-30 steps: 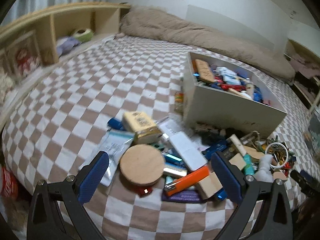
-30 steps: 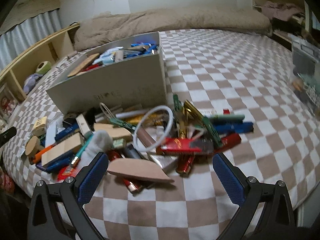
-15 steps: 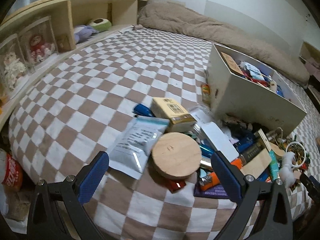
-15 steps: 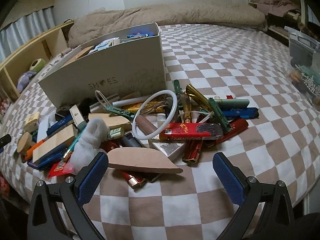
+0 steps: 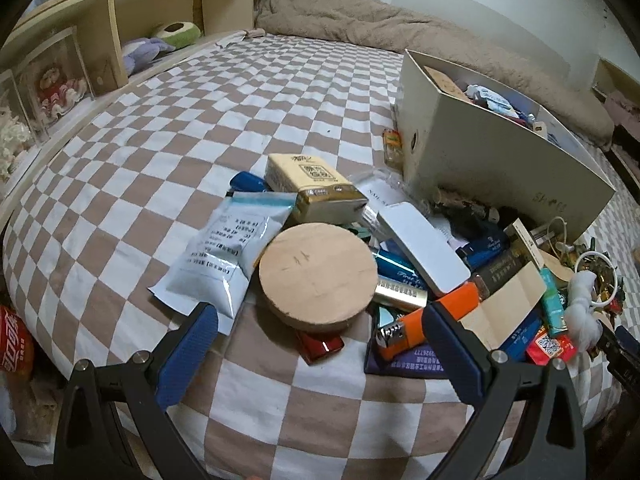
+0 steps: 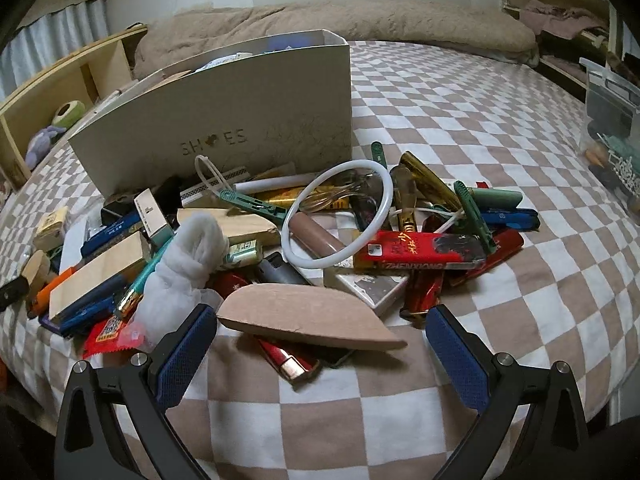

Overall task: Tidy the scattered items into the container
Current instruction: 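Lower both tools toward the remaining scattered pile beside the box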

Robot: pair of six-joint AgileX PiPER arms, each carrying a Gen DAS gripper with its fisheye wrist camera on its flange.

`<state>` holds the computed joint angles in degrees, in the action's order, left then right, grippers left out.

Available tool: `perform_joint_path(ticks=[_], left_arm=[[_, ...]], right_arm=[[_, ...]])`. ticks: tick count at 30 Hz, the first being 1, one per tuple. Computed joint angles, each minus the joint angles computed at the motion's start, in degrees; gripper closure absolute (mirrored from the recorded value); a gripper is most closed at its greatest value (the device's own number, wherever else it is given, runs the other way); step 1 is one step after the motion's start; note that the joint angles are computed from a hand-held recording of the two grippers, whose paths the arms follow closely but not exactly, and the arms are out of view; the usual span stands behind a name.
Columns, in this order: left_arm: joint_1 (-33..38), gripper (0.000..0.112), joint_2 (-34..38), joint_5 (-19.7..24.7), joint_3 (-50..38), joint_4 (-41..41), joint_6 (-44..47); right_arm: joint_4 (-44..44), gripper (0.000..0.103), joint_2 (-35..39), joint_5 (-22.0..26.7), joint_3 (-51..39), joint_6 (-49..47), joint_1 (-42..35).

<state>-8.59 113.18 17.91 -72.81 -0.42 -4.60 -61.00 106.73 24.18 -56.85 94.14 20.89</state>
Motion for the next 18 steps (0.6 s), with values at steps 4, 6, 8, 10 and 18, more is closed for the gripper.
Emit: perform_joint_path(ticks=[4,6,8,10,18], left_arm=[[0.4,0.01,0.1,1.7,-0.5,-2.3,0.4],[0.6,0.01,-0.1,2.4,-0.3,-4.2,1.3],[0.4,0.01,-0.3,2.5,-0.1,-4.8,1.3],[0.1,0.01,-0.6,2.3,0.3,-4.3,0.5],[-1.6,0.01,-1.8,1.9,2.1,-6.5,2.6]], right_arm=[[0.5,0.0,0.8,1.9,-0.9,0.3,0.7],[2.4,0.0,1.6,2.9,-2.0,-1.8,1.1],[3.3,0.0,2.7,3.5,-2.9,-3.0,1.9],[3.1,0.0,3.4,3.1,-3.2,-2.2,2.3],[0.0,0.0,2.2,0.3,-1.0,4.1,0.5]])
